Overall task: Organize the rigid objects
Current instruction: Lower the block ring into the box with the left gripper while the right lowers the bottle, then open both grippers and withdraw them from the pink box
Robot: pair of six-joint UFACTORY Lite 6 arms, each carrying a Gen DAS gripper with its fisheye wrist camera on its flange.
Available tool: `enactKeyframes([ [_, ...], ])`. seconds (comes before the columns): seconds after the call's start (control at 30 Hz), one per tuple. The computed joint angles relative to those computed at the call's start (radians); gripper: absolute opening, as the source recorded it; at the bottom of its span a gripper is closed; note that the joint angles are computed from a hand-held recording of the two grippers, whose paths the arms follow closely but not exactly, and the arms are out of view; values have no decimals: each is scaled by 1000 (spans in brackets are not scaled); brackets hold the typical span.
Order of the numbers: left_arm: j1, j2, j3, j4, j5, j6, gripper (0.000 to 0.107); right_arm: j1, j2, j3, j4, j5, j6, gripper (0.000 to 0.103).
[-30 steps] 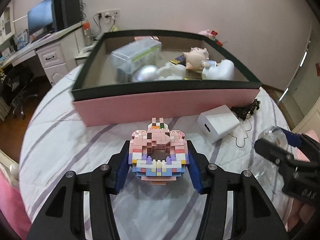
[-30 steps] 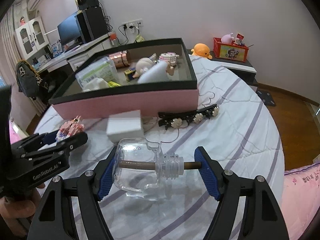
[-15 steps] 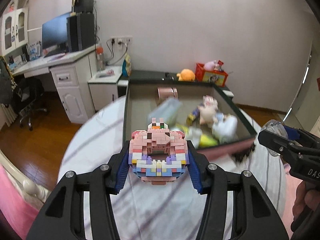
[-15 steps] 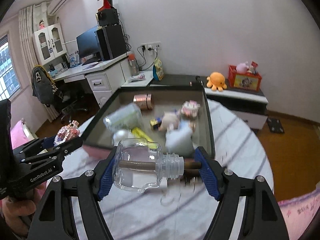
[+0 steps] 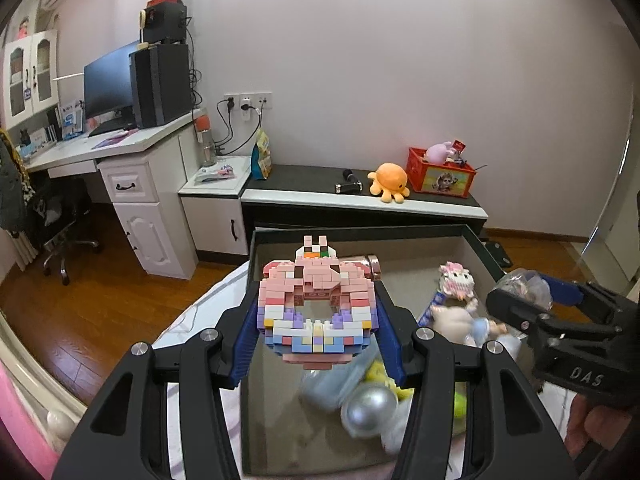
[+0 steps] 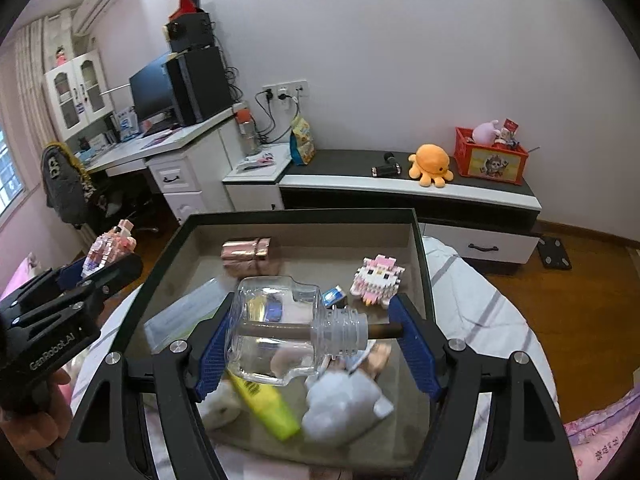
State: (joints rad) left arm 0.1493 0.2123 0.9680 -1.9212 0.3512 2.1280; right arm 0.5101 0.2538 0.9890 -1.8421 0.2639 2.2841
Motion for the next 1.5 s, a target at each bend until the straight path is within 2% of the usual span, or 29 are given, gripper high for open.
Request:
enactKeyframes([
  [0.23,-60,153,126,-48,-53,18,53,-24,148,105,4,-32,-22,76],
  [0.33,-68,208,174,15,-74,-46,53,-16,178,122,53,-21,-75,78],
  [0.37,-72,210,173,-9,-81,-24,56,-17,182,127,69,-26,-96,80],
  [0.43,-72,193,146,-105,-87,68,78,-7,185,128,118,-18,-145,83],
  [0.47,-71,175,122,-182,-83,140,95,2,183,123,146,-4,-171,84],
  [0.5,-65,150,89,-268,-70,225,102,4,179,121,155,-2,-180,88],
  [0.53,-57,126,60,-312,-55,271,103,6,174,116,159,0,-179,94],
  [0.6,-43,88,22,-296,-39,264,103,17,154,95,157,14,-162,103],
  [0.7,-25,31,-30,-290,-34,264,103,35,117,64,136,31,-120,103],
  [0.93,94,-193,-209,-69,58,45,103,132,-27,-46,164,153,-70,103],
  [1.17,275,-548,-416,258,204,-229,103,309,-294,-219,325,364,-106,103],
  [1.33,421,-778,-536,477,332,-385,103,520,-492,-332,477,572,-139,103],
  [1.5,654,-990,-661,641,542,-447,103,830,-613,-388,628,843,-93,103],
])
